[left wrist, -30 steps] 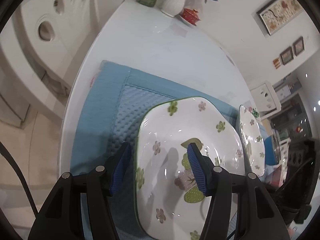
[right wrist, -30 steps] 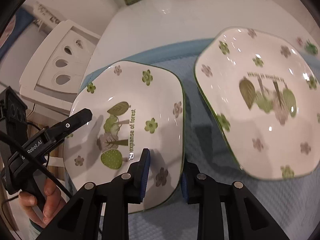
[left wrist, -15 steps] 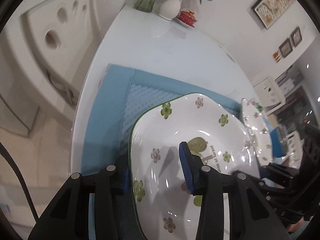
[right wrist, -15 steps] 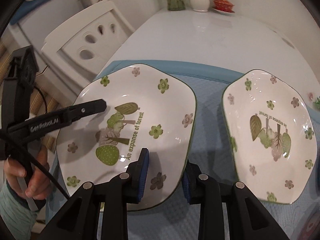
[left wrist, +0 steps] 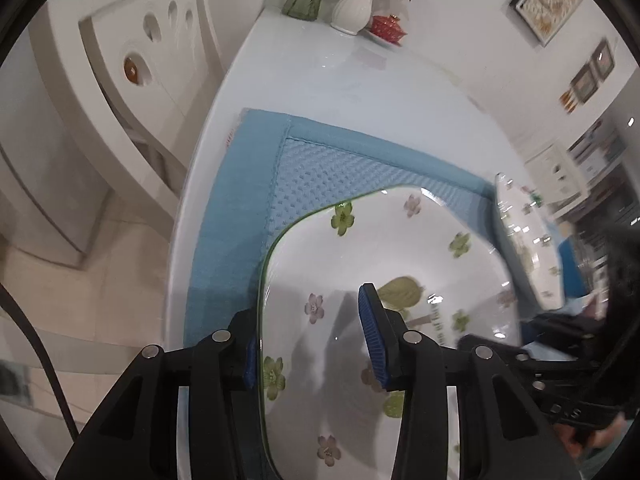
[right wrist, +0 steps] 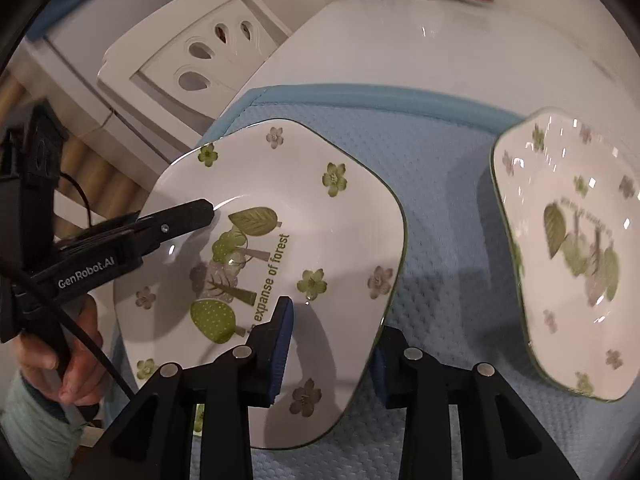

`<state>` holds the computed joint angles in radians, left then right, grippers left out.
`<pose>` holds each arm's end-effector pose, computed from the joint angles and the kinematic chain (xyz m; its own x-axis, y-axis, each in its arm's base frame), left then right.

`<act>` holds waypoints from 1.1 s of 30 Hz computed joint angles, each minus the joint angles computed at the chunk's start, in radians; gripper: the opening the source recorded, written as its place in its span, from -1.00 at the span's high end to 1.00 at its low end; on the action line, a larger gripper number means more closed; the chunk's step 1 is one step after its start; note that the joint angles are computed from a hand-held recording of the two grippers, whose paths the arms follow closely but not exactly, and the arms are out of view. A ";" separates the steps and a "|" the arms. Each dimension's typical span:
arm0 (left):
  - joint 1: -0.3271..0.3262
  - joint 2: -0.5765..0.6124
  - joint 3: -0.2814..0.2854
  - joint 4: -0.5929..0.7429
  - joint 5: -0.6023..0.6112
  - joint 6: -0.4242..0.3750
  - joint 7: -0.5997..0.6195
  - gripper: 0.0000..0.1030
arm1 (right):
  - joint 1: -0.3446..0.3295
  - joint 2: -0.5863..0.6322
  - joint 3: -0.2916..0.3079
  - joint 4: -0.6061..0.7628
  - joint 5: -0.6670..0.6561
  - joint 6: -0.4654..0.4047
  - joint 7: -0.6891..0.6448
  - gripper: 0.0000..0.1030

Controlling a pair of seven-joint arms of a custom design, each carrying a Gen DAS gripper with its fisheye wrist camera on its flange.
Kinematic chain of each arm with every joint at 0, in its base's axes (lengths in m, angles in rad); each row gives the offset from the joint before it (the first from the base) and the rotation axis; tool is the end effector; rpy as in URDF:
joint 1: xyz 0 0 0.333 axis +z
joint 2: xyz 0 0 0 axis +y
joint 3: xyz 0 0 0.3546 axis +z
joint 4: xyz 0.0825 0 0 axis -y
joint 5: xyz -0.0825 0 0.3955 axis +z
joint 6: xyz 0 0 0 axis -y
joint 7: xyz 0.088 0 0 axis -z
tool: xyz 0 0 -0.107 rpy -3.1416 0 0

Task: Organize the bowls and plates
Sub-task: 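Lift the hexagonal plate with the right tool and carry it toward the round plate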

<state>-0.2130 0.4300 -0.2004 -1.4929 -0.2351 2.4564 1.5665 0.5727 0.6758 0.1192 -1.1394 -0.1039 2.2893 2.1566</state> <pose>0.6993 -0.2751 0.5196 -0.2901 -0.9083 0.3013 -0.8707 0.1199 -0.4771 0.6508 0.4934 0.4897 0.1565 -0.9600 -0.2323 -0.9159 -0.0531 -0.3979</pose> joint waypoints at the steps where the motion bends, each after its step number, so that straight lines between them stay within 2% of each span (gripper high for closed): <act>1: -0.001 -0.009 0.001 -0.013 0.005 0.010 0.005 0.25 | 0.016 -0.012 -0.013 -0.011 -0.031 0.007 -0.005 0.35; 4: 0.029 -0.043 -0.022 -0.055 -0.069 0.026 0.028 0.25 | 0.026 -0.049 -0.014 -0.052 -0.058 0.002 -0.010 0.35; 6: 0.009 -0.067 -0.004 -0.081 -0.038 0.035 -0.002 0.23 | 0.022 -0.066 -0.006 -0.069 -0.048 -0.006 -0.005 0.35; 12: -0.026 -0.151 0.021 -0.154 0.040 -0.003 -0.135 0.24 | -0.002 -0.147 0.017 -0.162 0.018 -0.021 0.087 0.34; 17: -0.016 -0.240 0.009 -0.238 0.028 0.010 -0.193 0.24 | 0.020 -0.198 0.019 -0.188 -0.015 -0.040 0.110 0.34; 21: -0.012 -0.305 -0.003 -0.274 0.025 -0.052 -0.189 0.19 | 0.044 -0.247 0.020 -0.228 -0.044 -0.058 0.177 0.34; 25: -0.019 -0.392 -0.014 -0.355 0.031 -0.062 -0.199 0.19 | 0.053 -0.341 0.038 -0.359 -0.041 -0.018 0.256 0.34; 33: -0.040 -0.519 -0.041 -0.476 -0.017 -0.138 -0.167 0.19 | 0.058 -0.526 0.088 -0.611 -0.013 0.008 0.380 0.34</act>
